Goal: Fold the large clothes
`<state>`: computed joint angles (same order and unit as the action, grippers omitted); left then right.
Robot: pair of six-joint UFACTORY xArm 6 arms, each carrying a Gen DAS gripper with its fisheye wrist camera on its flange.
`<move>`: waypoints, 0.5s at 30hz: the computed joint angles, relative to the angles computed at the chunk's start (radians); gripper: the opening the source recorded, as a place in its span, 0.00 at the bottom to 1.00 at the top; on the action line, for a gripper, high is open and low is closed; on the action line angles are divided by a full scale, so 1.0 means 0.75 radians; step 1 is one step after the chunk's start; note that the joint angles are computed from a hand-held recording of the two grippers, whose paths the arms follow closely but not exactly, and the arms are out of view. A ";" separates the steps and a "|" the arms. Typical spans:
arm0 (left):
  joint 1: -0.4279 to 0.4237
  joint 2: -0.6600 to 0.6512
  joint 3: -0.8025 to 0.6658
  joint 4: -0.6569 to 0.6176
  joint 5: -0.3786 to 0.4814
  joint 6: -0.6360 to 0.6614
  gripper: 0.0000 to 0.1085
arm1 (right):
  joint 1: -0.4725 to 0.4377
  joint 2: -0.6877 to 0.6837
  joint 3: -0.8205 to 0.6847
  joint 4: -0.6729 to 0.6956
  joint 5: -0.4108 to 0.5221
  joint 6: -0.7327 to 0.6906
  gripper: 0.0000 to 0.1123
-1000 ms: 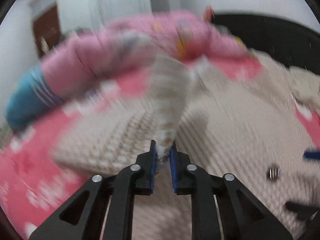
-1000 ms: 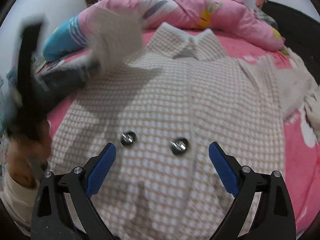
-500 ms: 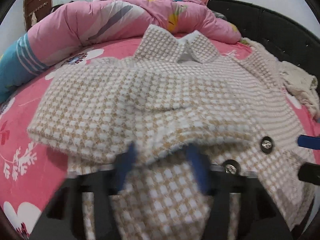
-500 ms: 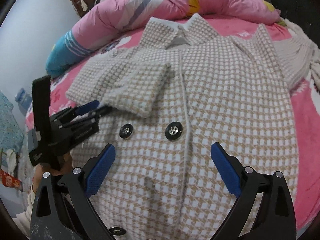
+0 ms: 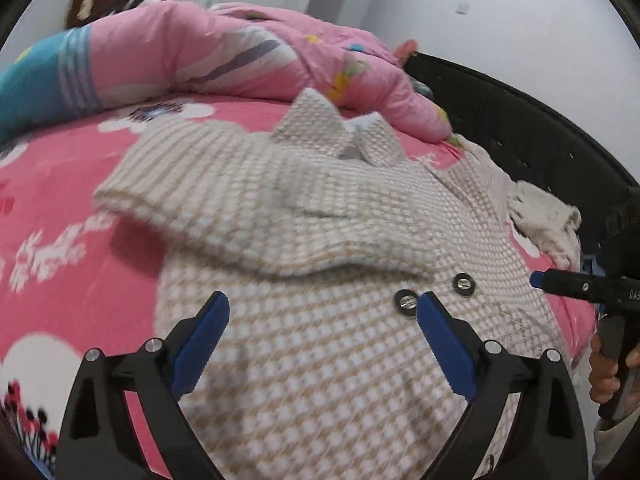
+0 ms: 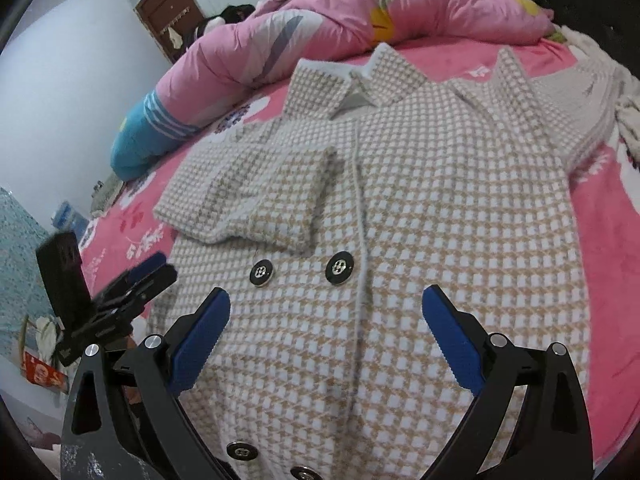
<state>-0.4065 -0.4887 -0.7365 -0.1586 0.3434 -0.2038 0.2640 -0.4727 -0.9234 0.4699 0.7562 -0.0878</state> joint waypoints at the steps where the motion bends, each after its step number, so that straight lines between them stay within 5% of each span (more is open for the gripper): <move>1: 0.011 -0.006 0.007 0.031 0.008 -0.041 0.86 | -0.006 0.016 -0.016 0.045 0.006 -0.033 0.83; 11: 0.075 0.107 -0.095 0.554 0.134 -0.565 0.85 | -0.019 0.294 -0.292 0.451 0.126 -0.236 0.82; 15: 0.088 0.169 -0.166 0.724 0.198 -0.711 0.85 | -0.042 0.488 -0.453 0.538 0.206 -0.193 0.72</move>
<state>-0.3405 -0.3618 -0.8612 0.3845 0.4917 -0.7372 0.2324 -0.1069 -1.2632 0.8731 0.9107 -0.2324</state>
